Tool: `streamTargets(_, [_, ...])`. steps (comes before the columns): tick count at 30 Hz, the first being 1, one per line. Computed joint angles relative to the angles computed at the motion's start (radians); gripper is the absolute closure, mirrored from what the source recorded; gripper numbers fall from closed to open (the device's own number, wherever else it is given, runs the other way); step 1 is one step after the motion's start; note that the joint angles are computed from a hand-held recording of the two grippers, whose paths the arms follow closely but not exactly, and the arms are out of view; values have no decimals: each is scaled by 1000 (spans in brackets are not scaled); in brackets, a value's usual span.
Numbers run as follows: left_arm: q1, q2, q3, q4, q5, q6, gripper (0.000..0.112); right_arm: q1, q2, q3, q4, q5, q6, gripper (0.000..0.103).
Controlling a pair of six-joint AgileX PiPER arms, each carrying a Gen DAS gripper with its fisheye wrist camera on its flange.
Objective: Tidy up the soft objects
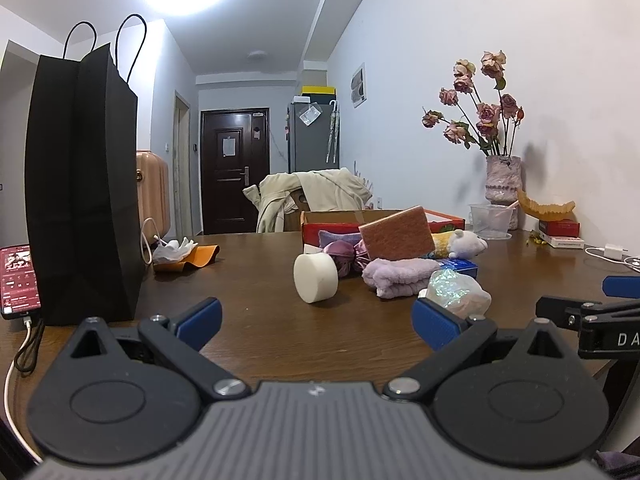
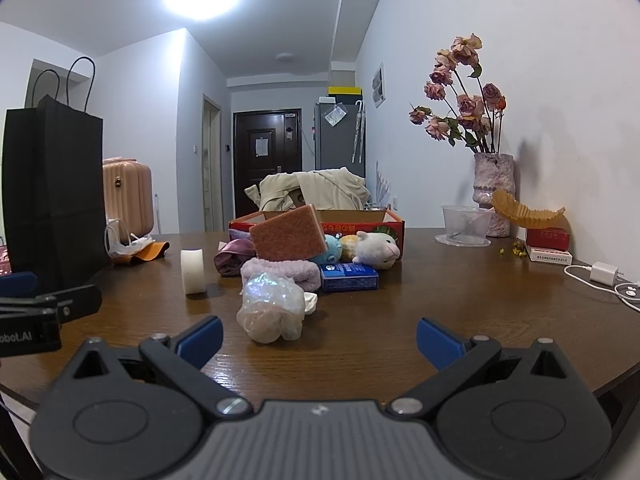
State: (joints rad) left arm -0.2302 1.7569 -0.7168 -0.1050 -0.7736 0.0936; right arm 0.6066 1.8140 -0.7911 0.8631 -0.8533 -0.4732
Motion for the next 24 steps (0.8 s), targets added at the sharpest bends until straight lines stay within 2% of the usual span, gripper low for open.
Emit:
streamTargets(4, [7,20,-16,1,-23,24,9,-14,9,-18,-27,6,-14,0])
streamTargets(8, [68,38,-88,105,42,-42,9,-51,14,-56,-58,33,9,0])
streamTargets(12, [126,58,-211,257,193,-198,9,-138,21,-117,-188,160,121,0])
streamTargets(14, [131,70,-273,306,259,-211,9,-186,26,-167,-260,277,158,0])
streamTargets(16, [114,88,-335,274,321,-178,9,-224,41,-229,-328,382,169,0])
streamTargets(18, [101,123,-414,301,382,-209,9,-227,67,-268,-316,386,126,0])
streamTargets(19, [95,146,-456,314,403,-225,9,-235,78,-278,-370,389,164,1])
streamTargets(20, [84,175,-508,286,442,-206,9,-244,91,-300,-415,409,199,5])
streamTargets(22, [59,251,-650,141,554,-87,9,-254,126,-363,-455,474,228,10])
streamTargets(24, [49,325,-780,97,636,-54,15,-264,167,-439,-458,553,216,18])
